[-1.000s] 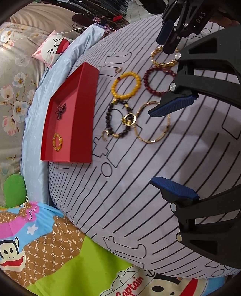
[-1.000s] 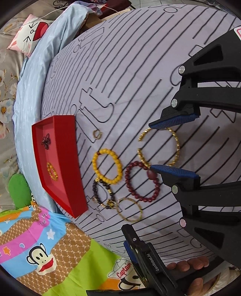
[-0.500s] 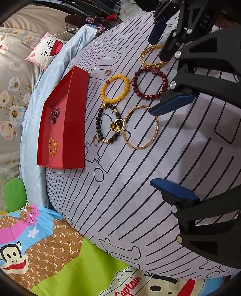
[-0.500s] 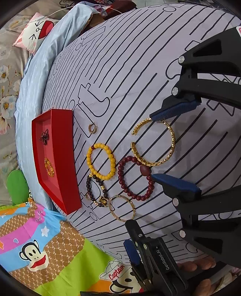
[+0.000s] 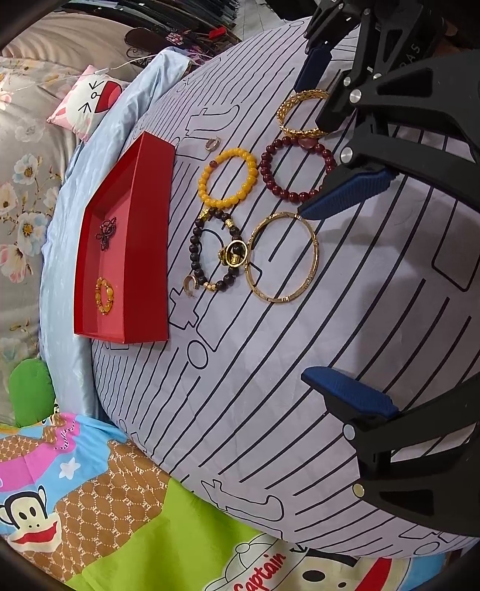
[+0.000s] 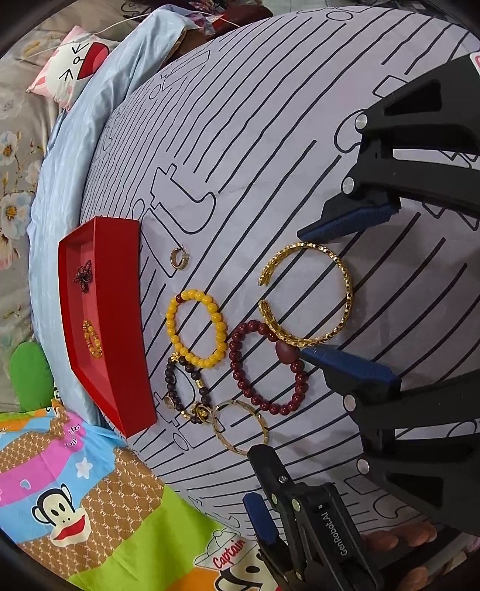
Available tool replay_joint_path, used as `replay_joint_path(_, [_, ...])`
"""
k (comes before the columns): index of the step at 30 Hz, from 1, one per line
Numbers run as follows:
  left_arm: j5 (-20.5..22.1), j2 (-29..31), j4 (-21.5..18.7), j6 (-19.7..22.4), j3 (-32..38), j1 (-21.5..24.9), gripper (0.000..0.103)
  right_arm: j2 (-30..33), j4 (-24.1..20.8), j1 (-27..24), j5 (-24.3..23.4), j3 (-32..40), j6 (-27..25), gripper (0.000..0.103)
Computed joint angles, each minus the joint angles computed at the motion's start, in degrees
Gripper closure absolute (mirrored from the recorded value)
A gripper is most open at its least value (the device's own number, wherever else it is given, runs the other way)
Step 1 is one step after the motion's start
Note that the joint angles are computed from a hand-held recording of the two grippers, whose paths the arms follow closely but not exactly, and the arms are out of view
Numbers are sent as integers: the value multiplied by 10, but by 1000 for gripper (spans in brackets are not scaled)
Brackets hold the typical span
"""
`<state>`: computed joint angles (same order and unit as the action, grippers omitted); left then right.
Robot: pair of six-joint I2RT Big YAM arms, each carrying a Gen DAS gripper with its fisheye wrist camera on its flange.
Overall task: Organize jewelry
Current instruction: 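Grasp the thin gold bangle with the left tool while the right grasps the twisted gold bangle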
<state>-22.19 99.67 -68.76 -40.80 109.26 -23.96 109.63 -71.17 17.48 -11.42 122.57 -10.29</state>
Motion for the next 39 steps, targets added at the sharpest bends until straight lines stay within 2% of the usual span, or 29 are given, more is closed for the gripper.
replay_joint_path(14, [12, 18, 1, 3, 17, 4, 24, 1, -1, -9, -20, 11, 12, 48])
replay_joint_path(21, [15, 44, -6, 16, 45, 7, 19, 10, -8, -10, -23, 26, 17, 48])
replay_joint_path(26, [-1, 55, -6, 27, 55, 6, 17, 19, -17, -11, -23, 37, 20, 48])
replay_joint_path(29, [-6, 57, 2, 33, 54, 6, 21, 23, -21, -12, -23, 42, 23, 48])
replay_joint_path(31, [-9, 57, 7, 42, 54, 5, 27, 25, -22, -13, -22, 44, 25, 48])
replay_joint_path(39, [-22, 72, -1, 55, 73, 4, 28, 29, -25, -13, -22, 50, 26, 48])
